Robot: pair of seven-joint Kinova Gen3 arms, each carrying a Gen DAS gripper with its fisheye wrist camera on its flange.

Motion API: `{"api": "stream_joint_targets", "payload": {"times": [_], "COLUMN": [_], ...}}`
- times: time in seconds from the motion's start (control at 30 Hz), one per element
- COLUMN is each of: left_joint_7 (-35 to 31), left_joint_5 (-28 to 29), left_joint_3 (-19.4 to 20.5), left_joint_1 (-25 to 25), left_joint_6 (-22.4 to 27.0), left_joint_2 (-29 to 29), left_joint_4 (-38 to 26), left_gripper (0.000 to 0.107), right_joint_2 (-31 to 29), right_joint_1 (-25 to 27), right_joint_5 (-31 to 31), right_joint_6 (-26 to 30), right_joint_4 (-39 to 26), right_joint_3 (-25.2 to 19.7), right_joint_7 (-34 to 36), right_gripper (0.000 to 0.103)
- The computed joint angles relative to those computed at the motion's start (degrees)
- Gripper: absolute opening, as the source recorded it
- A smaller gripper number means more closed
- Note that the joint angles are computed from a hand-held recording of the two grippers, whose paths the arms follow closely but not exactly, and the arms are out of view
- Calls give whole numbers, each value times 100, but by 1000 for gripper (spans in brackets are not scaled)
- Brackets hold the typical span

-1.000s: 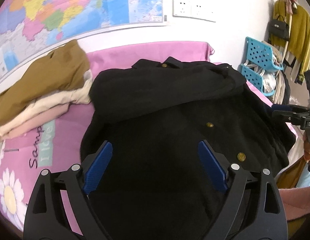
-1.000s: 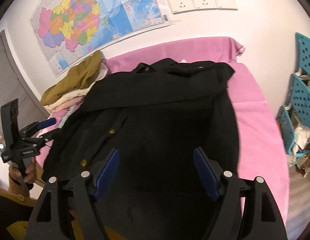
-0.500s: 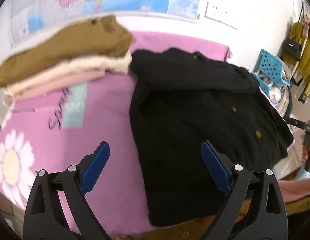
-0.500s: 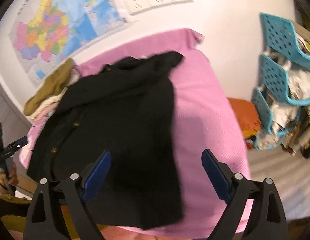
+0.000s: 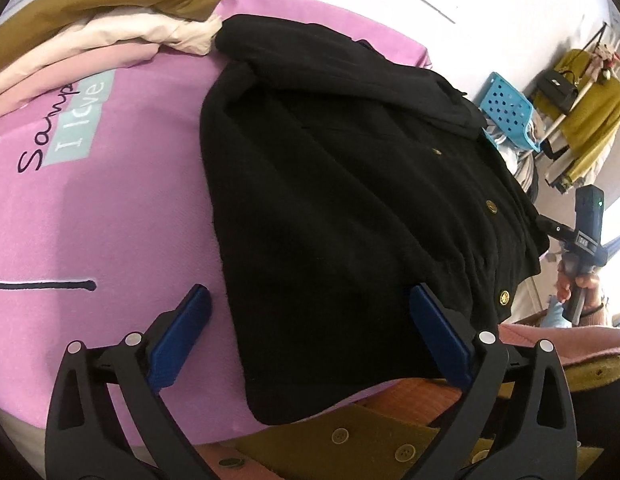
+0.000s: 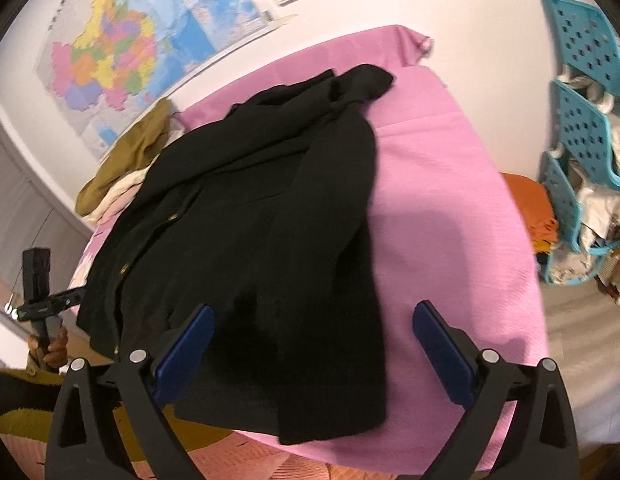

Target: Fold large clothes

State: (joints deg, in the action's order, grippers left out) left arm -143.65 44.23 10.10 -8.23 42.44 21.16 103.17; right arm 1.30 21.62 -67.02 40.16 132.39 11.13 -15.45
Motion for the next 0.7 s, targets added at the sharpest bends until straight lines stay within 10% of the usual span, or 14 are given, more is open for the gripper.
{"api": "stream_joint_targets", "payload": {"times": [0.2, 0.5, 0.57, 0.63, 0.7], "left_joint_7": [-485, -478, -383, -240, -328], "left_joint_5": [206, 319, 316, 309, 475], "left_joint_3": [399, 26, 12, -18, 18], "left_joint_1": [-504, 107, 131, 105, -48], "left_joint_6": [998, 595, 528, 538, 649], "left_joint_2": [344, 218, 179, 152, 153], "left_joint_4": [-275, -201, -187, -184, -171], "left_gripper": [97, 96, 67, 46, 41], "right_joint_2": [420, 345, 561, 862, 980], "right_joint_1": [667, 398, 929, 1369, 1401], "right_joint_5": [-290, -407, -348, -323, -295], "right_joint_6": [1146, 684, 1150, 1616, 1806], "right_joint_4": [-128, -69, -166, -258, -254], "right_joint_3": [-209, -256, -541, -781, -692], "right_joint_7": [737, 861, 767, 754, 920], "right_gripper": [94, 93, 31, 25, 42]}}
